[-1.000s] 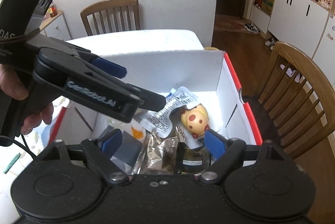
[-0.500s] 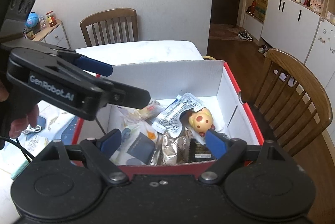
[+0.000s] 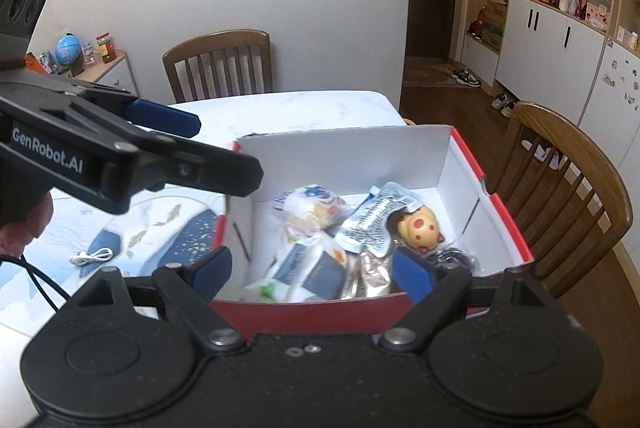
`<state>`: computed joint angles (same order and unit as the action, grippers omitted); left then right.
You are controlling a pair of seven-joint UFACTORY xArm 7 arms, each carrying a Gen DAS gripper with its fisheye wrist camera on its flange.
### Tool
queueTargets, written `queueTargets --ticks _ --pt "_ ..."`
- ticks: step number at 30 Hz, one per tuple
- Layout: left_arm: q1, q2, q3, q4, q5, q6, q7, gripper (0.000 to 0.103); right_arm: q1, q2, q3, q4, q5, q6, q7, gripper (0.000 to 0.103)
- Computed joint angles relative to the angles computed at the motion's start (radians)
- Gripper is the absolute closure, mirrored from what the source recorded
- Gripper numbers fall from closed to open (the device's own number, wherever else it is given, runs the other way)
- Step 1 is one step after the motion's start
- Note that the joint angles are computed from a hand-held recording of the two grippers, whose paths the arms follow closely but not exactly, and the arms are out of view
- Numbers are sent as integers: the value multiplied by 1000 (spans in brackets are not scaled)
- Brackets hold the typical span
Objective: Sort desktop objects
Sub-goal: 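Withdraw both open tools up and out of the box, then move the right tool over the white USB cable while the left tool reaches the teal marker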
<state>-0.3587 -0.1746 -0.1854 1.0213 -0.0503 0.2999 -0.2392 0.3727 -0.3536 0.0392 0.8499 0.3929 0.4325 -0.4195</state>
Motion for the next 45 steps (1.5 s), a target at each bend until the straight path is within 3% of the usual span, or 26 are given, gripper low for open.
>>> queueTargets --ticks 24,45 --pt "-16 -492 61 -383 -57 31 81 1 83 -140 123 -132 -164 -69 323 15" --pt "45 -817 80 -627 -34 108 70 1 149 -79 184 -114 -254 -113 462 16"
